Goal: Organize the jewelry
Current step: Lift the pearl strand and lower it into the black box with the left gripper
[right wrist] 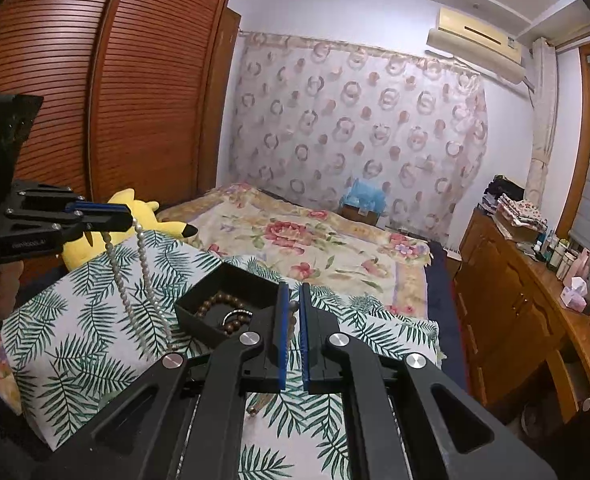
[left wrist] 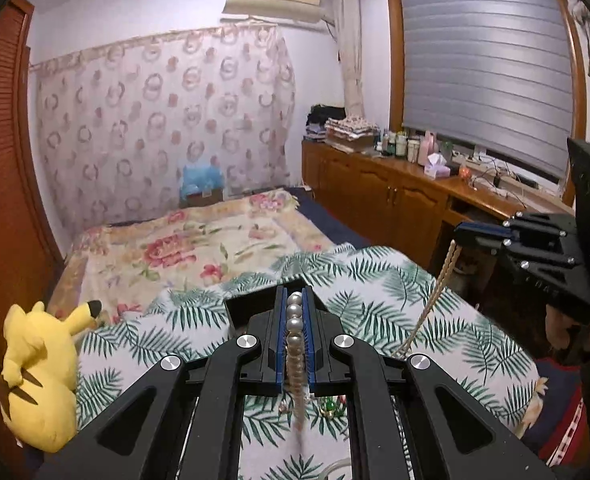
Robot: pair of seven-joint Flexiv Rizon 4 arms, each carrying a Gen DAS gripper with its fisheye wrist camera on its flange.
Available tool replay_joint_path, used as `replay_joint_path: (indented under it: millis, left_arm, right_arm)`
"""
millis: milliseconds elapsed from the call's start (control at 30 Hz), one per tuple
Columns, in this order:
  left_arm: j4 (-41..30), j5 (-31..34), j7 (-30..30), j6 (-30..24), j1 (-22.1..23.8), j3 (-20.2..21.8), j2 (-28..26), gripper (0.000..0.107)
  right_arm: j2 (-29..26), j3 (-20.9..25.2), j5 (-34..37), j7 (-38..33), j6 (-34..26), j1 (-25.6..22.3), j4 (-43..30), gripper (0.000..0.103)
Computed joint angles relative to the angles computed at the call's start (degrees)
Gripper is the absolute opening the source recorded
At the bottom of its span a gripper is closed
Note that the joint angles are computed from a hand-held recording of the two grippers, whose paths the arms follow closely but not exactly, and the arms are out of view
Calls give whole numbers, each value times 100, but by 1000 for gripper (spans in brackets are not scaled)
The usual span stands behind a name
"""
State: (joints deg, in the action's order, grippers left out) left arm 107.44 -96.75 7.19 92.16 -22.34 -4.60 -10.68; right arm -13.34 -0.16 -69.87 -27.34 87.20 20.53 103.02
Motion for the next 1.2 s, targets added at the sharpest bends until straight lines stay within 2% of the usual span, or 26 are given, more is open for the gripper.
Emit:
replay_joint_path:
  millis: [200,433,567,833,967,1200]
  left_arm:
    - [-206,206,-145,-65,108,-40,-1,7]
    - [-453,881,-635,-142,400,-220,-140,7]
    - [-644,1372,-1094,-199,635,-350,-295,7]
    - [-907,2369,-2010,-363,1151,-656,-660,7]
    - [-998,3004,-2611,-563,1374,-694,-912,7]
    - [-938,3584,-3103,-711,1805,-959,-1201,7]
  right_arm:
    - [-142,12,308,-318,-18,32,-243,6]
    - [-371,-93,774,-792,-2,197,-620,6]
    - [-542,-100,1298,-1249,-29,276,-893,6]
    - [-1044,138,2633,-2639,-207,356,-1781,6]
    - [-1237,99,3062,-3062,-421,497,-2139,6]
    - [-1684,219,3728,-3786,-709,600,-2828,6]
